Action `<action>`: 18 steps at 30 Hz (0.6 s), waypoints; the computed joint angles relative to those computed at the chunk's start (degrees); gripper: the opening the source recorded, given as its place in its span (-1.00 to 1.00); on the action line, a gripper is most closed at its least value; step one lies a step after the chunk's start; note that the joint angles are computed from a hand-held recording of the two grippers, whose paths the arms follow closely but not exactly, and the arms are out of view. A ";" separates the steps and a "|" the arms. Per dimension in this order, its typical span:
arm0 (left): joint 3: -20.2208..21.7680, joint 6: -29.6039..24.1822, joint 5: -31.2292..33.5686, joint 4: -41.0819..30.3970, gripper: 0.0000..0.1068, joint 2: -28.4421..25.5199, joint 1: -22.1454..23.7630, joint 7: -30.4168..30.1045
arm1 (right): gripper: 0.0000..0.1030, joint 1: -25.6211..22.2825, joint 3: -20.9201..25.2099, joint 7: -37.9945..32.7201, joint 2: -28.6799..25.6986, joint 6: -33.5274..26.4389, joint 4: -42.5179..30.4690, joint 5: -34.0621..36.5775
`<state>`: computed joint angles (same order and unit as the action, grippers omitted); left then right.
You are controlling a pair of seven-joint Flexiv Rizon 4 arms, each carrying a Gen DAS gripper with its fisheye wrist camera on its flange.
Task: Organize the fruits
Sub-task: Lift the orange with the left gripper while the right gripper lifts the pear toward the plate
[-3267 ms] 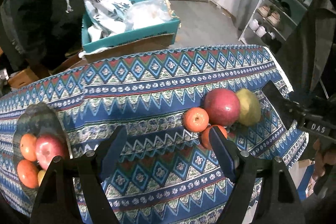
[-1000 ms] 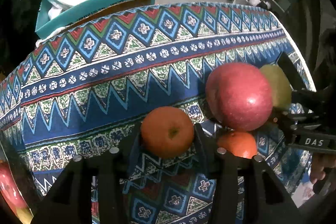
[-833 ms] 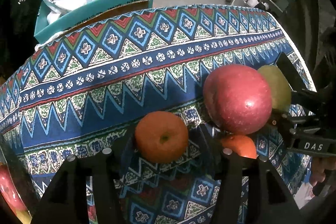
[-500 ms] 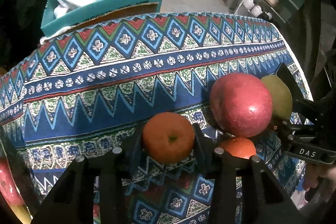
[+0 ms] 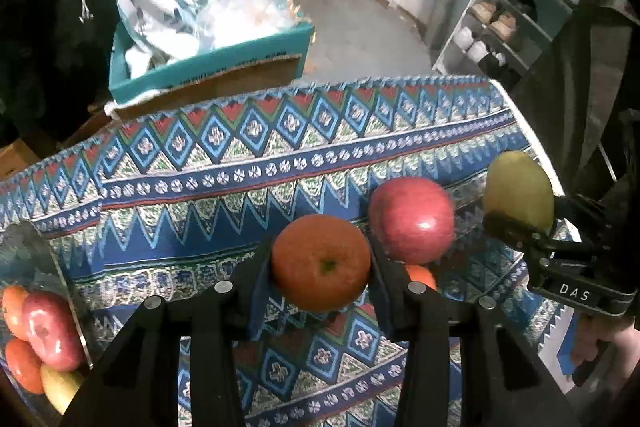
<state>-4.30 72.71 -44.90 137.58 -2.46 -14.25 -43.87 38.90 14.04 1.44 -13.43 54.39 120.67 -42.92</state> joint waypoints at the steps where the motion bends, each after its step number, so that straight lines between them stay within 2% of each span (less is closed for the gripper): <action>1: 0.03 0.01 -0.27 0.25 -0.17 0.82 -0.12 0.19 | 0.40 0.23 0.06 0.27 0.60 -0.64 -0.09 -0.38; 18: 5.28 -2.49 0.86 2.92 -0.17 12.54 -2.34 -1.23 | 0.40 1.24 2.42 1.78 5.41 -7.14 -4.01 -6.31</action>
